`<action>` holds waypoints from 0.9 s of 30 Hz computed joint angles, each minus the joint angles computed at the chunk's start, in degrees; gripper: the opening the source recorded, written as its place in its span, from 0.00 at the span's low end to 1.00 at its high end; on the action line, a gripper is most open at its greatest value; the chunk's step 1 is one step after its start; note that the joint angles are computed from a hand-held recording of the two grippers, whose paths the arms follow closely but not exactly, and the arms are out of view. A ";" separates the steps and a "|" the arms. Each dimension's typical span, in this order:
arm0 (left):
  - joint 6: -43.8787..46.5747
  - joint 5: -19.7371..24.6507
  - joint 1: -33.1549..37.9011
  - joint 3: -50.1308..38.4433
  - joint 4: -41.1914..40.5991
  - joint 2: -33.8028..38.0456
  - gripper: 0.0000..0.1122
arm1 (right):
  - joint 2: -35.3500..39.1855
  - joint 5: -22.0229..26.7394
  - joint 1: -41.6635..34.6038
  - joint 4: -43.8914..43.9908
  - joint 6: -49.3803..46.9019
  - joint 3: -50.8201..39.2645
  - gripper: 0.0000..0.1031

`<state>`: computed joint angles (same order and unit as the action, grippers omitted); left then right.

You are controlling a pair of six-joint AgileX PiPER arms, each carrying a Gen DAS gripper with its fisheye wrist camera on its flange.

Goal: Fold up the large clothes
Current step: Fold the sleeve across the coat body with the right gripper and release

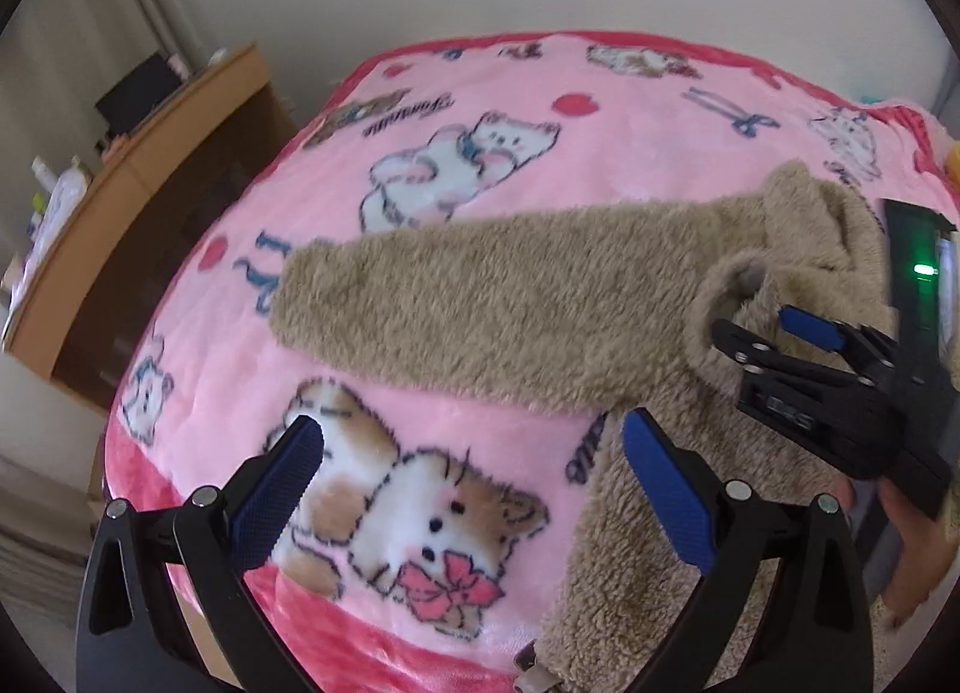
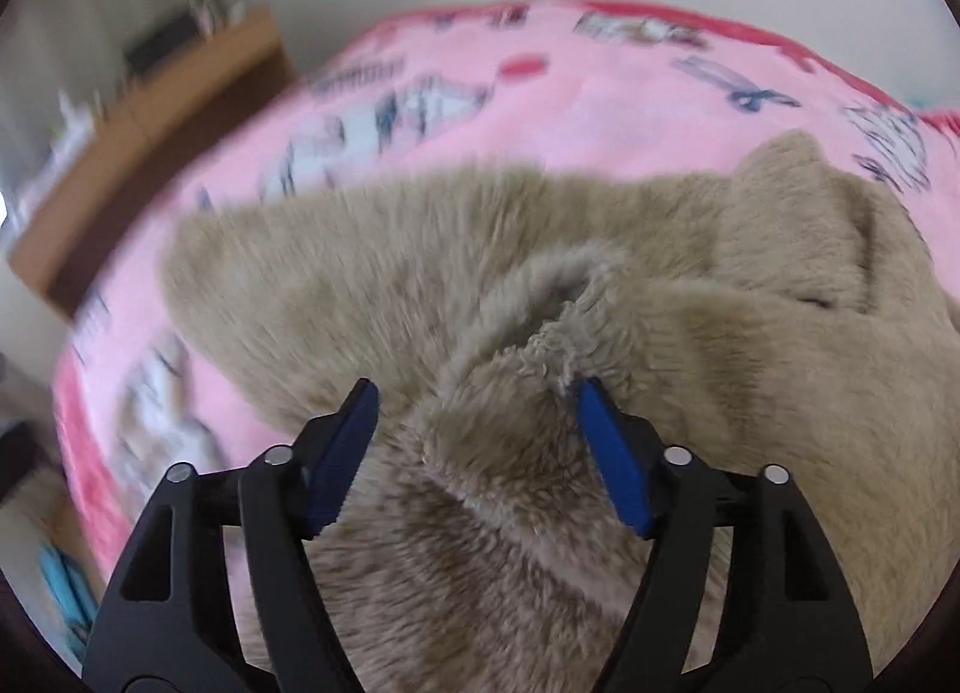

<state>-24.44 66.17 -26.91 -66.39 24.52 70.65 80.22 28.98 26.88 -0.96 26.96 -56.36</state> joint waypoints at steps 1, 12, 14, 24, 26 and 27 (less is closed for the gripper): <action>0.31 0.11 -1.05 -1.50 0.36 0.66 0.88 | -5.60 1.55 -1.65 -0.54 2.53 1.62 0.75; 1.13 -9.10 -12.22 -22.92 -16.74 29.53 0.71 | -16.75 18.76 -52.21 16.40 -35.03 4.19 0.10; -0.87 -8.84 -12.33 -24.79 -16.32 35.85 0.56 | -12.60 15.71 -55.73 17.58 -39.16 5.74 0.08; -0.36 -12.88 -9.82 -21.76 -15.33 43.13 0.49 | -0.56 6.07 -59.00 11.36 -34.16 14.59 0.00; -1.36 -15.12 -9.65 -19.63 -14.97 42.67 0.50 | 0.15 5.29 -59.19 11.32 -32.85 14.81 0.00; -1.80 -15.89 -9.68 -19.03 -14.79 42.67 0.50 | 0.67 5.38 -58.99 10.78 -32.03 14.53 0.00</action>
<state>-26.24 50.28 -36.59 -85.43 9.72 113.33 80.89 34.37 -32.11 9.83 -5.07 -41.83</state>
